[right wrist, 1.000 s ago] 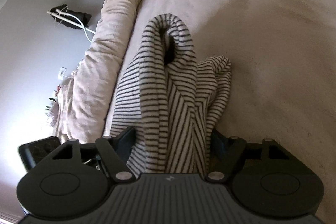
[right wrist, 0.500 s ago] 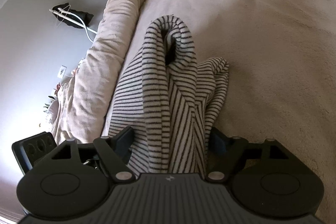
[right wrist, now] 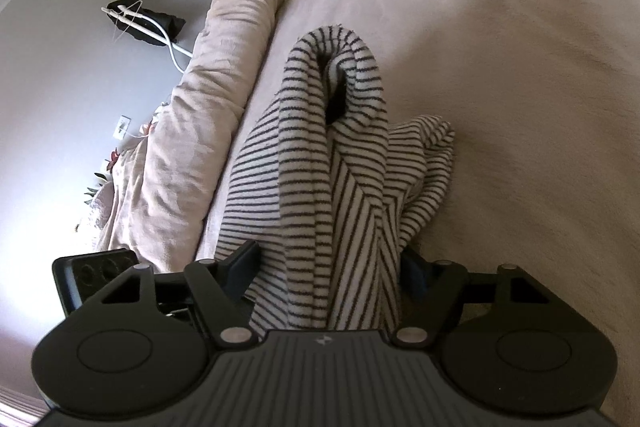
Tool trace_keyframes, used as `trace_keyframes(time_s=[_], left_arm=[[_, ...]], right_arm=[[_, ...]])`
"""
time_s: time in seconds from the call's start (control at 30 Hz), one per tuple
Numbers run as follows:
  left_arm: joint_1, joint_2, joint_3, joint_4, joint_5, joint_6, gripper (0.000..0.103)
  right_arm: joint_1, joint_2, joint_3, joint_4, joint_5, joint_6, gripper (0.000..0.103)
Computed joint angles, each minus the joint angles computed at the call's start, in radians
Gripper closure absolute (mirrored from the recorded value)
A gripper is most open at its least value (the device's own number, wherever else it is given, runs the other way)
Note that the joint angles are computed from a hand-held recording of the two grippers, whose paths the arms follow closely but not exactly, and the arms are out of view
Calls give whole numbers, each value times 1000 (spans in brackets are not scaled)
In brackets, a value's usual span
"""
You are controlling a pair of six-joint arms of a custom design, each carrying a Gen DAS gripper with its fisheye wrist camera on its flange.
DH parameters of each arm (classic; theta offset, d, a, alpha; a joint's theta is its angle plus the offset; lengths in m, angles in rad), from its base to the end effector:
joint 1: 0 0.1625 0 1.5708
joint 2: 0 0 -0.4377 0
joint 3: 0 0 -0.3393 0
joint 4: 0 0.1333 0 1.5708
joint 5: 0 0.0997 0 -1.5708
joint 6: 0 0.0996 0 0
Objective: Fold clothes
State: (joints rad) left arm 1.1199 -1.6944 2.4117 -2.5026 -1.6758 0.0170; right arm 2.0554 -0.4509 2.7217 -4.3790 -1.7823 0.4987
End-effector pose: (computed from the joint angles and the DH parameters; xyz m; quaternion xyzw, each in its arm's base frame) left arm -0.0290 -0.3418 0.2983 -0.2356 -0.9645 0.0932 0.0740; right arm 0.2443 -0.2227 0.0611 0.0348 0.9585 -0.2808 0.0349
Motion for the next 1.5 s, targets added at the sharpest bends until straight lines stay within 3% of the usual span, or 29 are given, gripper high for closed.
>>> trace_keyframes(time_s=[0.17, 0.27, 0.3, 0.4, 0.47, 0.6, 0.77, 0.87, 0.97, 1.07, 1.13, 1.27, 1.37, 1.43, 1.5], left_arm=[[60, 51, -100, 38, -10, -17, 6], [93, 96, -168, -64, 22, 12, 5], [103, 116, -189, -117, 36, 21, 5], [90, 172, -217, -251, 186, 55, 5], [93, 183, -234, -243, 269, 57, 5], [116, 148, -200, -216, 284, 132, 5], [49, 129, -92, -347, 438, 250, 4], [15, 99, -31, -410, 506, 288, 3], [16, 60, -1, -455, 507, 259, 2], [56, 62, 7, -508, 463, 263, 0], [83, 67, -3, -512, 423, 263, 0], [107, 85, -8, -524, 392, 274, 0], [140, 106, -17, -533, 344, 280, 0], [152, 112, -17, -545, 322, 279, 0], [166, 119, -22, -553, 300, 279, 0]], right_arm=[[29, -157, -156, 346, -33, -77, 30], [23, -182, -279, 465, -18, -175, 30], [13, -173, -320, 467, 1, -213, 30], [-34, -131, -435, 461, 41, -303, 30], [-50, -106, -487, 462, -19, -303, 29], [-56, -92, -436, 403, -90, -305, 29], [45, -52, -436, 442, -297, -423, 32], [61, -15, -457, 495, -341, -403, 31], [94, -10, -471, 494, -366, -421, 31], [130, -42, -480, 443, -396, -457, 31], [161, -56, -509, 403, -453, -502, 19], [191, -20, -645, 372, -567, -686, 16], [166, 58, -795, 409, -602, -809, 10], [138, 139, -936, 520, -721, -897, 6], [101, 207, -998, 513, -755, -977, 1]])
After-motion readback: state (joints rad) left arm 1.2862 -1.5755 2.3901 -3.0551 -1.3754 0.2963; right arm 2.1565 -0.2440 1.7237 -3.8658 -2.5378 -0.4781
